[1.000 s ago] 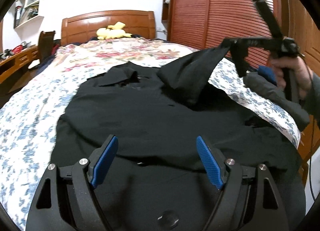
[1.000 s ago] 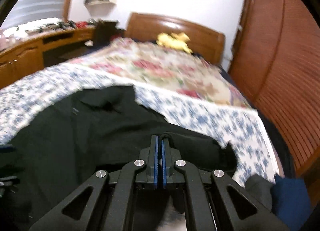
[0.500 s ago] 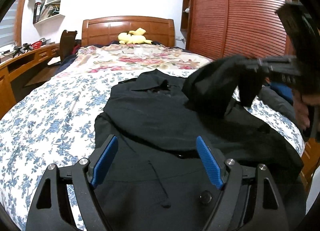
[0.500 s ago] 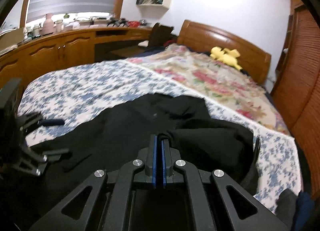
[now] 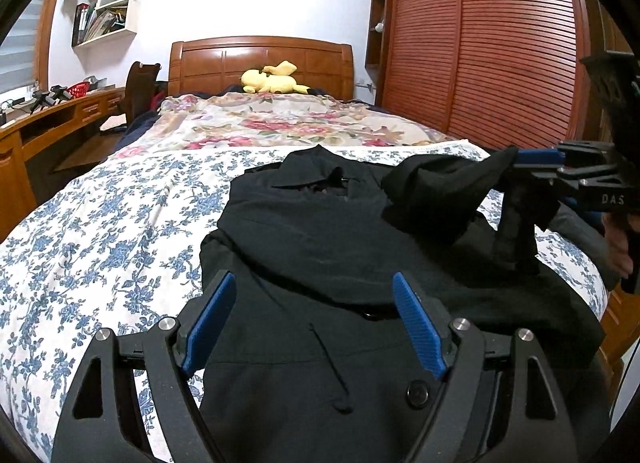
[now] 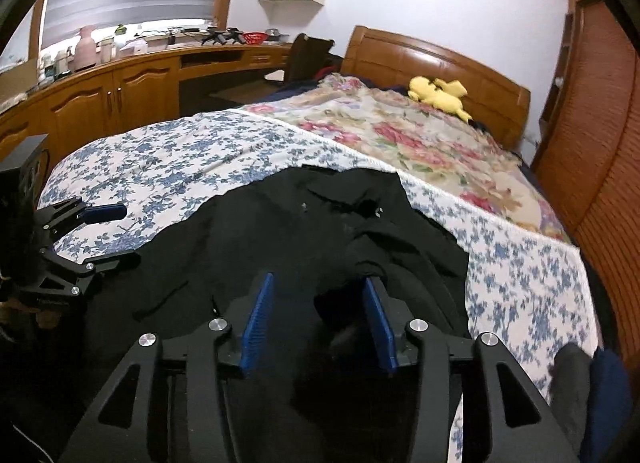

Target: Fold large clothes

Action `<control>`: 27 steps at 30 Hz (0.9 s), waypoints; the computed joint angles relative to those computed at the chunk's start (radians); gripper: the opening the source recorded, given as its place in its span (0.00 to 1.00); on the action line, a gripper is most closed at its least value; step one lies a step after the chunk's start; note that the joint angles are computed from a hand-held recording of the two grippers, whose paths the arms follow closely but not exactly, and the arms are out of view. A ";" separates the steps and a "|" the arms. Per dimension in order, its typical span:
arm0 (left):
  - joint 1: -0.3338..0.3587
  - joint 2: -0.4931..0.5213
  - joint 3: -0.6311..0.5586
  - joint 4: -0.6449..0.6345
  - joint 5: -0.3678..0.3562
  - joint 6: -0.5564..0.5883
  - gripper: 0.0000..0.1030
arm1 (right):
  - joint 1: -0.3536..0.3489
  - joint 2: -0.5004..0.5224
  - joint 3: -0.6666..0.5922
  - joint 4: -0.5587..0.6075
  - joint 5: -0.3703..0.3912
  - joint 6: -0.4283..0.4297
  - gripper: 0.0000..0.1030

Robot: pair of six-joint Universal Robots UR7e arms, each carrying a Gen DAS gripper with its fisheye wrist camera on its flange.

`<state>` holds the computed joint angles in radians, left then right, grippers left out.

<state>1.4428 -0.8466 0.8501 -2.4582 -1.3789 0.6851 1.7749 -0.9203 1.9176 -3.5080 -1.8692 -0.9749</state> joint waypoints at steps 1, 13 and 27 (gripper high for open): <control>0.000 0.002 -0.003 0.002 0.001 0.001 0.79 | -0.001 -0.003 0.005 0.003 -0.004 0.005 0.48; -0.002 -0.002 0.008 -0.003 0.006 0.004 0.79 | -0.005 -0.026 0.046 -0.007 -0.045 0.018 0.54; -0.002 -0.003 0.013 -0.006 0.006 0.009 0.79 | -0.066 0.072 -0.100 0.110 -0.149 0.154 0.55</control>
